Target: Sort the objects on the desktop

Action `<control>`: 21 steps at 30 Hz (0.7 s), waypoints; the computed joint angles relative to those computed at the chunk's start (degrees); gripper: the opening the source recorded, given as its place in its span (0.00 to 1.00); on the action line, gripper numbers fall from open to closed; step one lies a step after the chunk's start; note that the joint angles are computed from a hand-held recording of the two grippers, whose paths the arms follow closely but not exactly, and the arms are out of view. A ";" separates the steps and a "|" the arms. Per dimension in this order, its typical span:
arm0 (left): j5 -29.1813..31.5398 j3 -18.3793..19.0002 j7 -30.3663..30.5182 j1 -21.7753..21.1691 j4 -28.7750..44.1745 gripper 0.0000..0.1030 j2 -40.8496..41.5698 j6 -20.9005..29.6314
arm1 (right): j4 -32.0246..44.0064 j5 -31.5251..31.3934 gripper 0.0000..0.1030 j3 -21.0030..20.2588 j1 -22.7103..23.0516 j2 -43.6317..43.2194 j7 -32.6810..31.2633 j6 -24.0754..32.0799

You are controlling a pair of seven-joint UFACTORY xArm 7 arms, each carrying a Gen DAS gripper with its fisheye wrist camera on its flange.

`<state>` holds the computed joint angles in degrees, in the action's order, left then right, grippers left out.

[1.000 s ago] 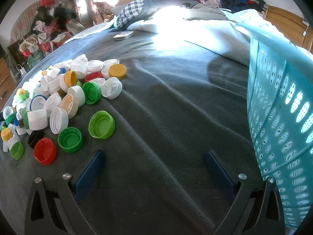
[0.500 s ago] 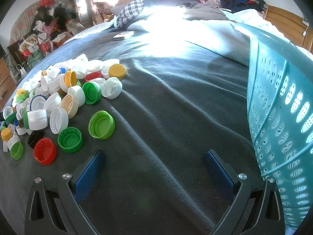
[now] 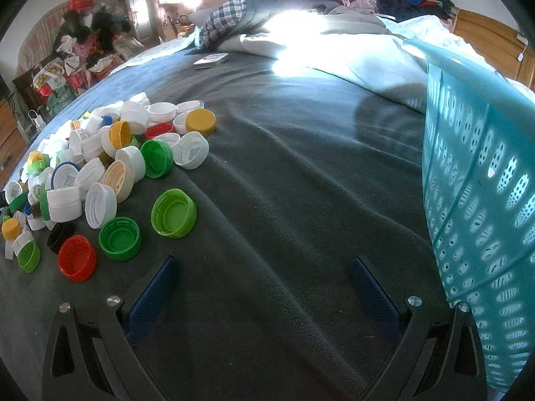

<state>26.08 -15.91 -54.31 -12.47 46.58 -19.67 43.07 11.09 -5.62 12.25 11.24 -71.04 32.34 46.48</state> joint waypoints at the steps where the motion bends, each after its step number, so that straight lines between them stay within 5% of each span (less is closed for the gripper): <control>1: -0.01 0.04 0.04 -0.01 -0.01 0.99 -0.02 -0.01 | 0.00 0.01 1.00 -0.04 0.02 -0.01 0.01 0.00; 21: 0.09 0.07 -0.10 0.04 -0.10 0.99 -0.02 -0.11 | -0.11 0.01 1.00 0.03 0.57 -0.43 0.54 0.47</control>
<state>26.18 -15.84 -54.41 -12.43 46.48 -19.69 42.96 10.98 -5.61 12.27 11.81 -71.48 32.88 46.95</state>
